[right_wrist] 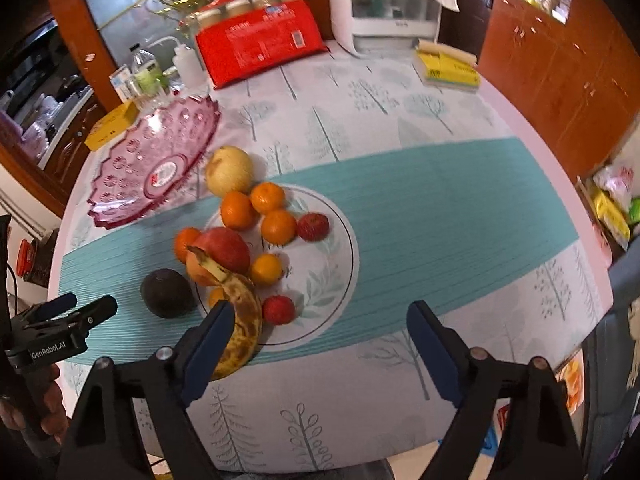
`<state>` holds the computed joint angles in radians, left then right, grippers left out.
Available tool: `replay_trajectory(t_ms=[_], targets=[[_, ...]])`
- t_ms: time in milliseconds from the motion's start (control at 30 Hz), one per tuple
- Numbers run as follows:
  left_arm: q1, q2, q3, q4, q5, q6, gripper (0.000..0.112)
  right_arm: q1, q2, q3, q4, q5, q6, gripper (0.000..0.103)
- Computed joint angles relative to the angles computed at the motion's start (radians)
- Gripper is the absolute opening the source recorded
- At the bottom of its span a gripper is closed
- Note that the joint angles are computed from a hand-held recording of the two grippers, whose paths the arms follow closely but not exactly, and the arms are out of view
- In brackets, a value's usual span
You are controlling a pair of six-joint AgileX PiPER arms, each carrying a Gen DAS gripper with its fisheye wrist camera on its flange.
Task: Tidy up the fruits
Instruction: 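Grasp the dark avocado with the left gripper while the right gripper grasps the banana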
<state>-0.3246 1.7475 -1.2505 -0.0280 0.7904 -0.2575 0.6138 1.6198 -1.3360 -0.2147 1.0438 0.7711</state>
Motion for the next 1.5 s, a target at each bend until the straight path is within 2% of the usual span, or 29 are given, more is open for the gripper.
replay_trajectory(t_ms=[100, 233, 333, 400, 467, 633, 867, 1067, 1100, 1333, 1500], targets=[[0.013, 0.014, 0.03, -0.05, -0.092, 0.19, 0.102, 0.007, 0.003, 0.022, 0.001, -0.007, 0.028, 0.088], [0.027, 0.068, 0.02, -0.075, -0.12, 0.441, 0.102, 0.007, 0.004, 0.051, 0.004, -0.024, 0.062, 0.088], [0.027, 0.096, 0.014, -0.097, -0.133, 0.551, 0.098, 0.001, 0.011, 0.072, 0.005, -0.046, 0.081, 0.087], [0.039, 0.114, -0.002, -0.15, -0.116, 0.643, 0.096, -0.006, 0.011, 0.092, 0.009, -0.073, 0.081, 0.082], [0.037, 0.129, -0.015, -0.177, -0.118, 0.696, 0.096, -0.024, 0.019, 0.109, 0.031, -0.111, 0.062, 0.071], [0.026, 0.143, -0.031, -0.219, -0.106, 0.842, 0.094, -0.066, 0.059, 0.138, 0.096, -0.191, -0.038, 0.054], [-0.004, 0.182, -0.072, -0.164, -0.074, 0.896, 0.089, -0.061, 0.112, 0.14, 0.172, -0.243, -0.249, 0.052], [-0.032, 0.236, -0.125, -0.141, -0.022, 0.903, 0.076, -0.067, 0.153, 0.128, 0.236, -0.242, -0.426, 0.051], [-0.038, 0.251, -0.138, -0.138, -0.009, 0.895, 0.071, -0.074, 0.156, 0.123, 0.26, -0.235, -0.452, 0.051], [-0.042, 0.288, -0.176, -0.16, 0.008, 0.809, 0.069, -0.141, 0.155, 0.152, 0.549, -0.245, -0.614, 0.051], [-0.012, 0.292, -0.179, -0.204, 0.017, 0.781, 0.068, -0.135, 0.182, 0.146, 0.625, -0.261, -0.63, 0.051]])
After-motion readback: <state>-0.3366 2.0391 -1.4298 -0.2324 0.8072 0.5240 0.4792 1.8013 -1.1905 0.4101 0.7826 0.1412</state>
